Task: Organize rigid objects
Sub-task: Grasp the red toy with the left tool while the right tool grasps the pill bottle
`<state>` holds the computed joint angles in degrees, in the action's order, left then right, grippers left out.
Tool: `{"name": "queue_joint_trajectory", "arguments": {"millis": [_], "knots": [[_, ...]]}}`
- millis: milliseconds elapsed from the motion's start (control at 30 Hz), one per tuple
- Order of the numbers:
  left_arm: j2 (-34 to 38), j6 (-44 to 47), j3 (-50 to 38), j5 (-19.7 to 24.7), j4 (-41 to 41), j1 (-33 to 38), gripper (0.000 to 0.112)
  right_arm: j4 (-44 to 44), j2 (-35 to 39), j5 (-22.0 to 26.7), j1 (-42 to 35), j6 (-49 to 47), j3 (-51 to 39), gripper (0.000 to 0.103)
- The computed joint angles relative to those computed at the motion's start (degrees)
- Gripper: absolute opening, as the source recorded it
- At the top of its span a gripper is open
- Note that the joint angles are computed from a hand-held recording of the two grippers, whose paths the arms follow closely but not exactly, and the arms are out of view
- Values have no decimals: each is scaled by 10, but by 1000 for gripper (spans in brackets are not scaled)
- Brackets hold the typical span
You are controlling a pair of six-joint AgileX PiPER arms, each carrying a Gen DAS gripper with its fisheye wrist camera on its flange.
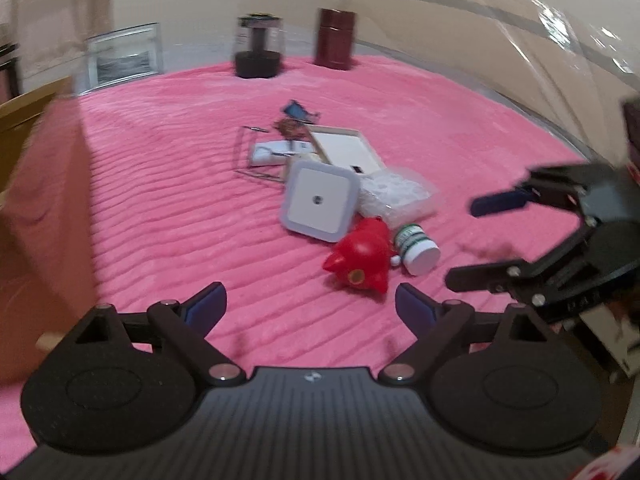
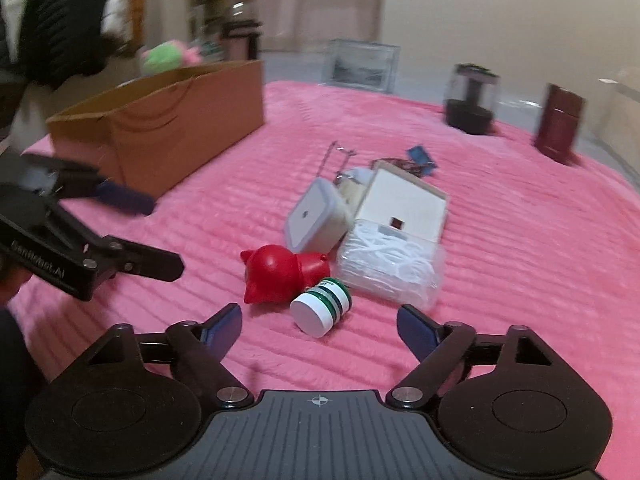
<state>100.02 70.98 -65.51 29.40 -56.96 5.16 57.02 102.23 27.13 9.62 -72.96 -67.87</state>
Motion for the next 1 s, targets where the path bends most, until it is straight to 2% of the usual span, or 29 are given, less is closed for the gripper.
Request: {"name": "queue_joint_trajectory", "arguments": {"millis": [200, 567, 667, 733, 900, 1000], "knots": [[55, 41, -68, 62, 21, 0, 84, -44, 75, 120, -30, -29, -108, 65], [96, 63, -116, 86, 44, -2, 80, -134, 194, 275, -46, -26, -299, 52], [100, 65, -120, 90, 45, -4, 80, -140, 207, 297, -49, -23, -324, 45], [104, 65, -124, 91, 45, -5, 80, -140, 210, 299, -51, -23, -327, 35], [116, 58, -138, 88, 49, -16, 79, -116, 188, 276, -58, -30, -289, 29], [122, 59, -144, 82, 46, -25, 78, -93, 156, 246, -66, -38, -240, 28]]}}
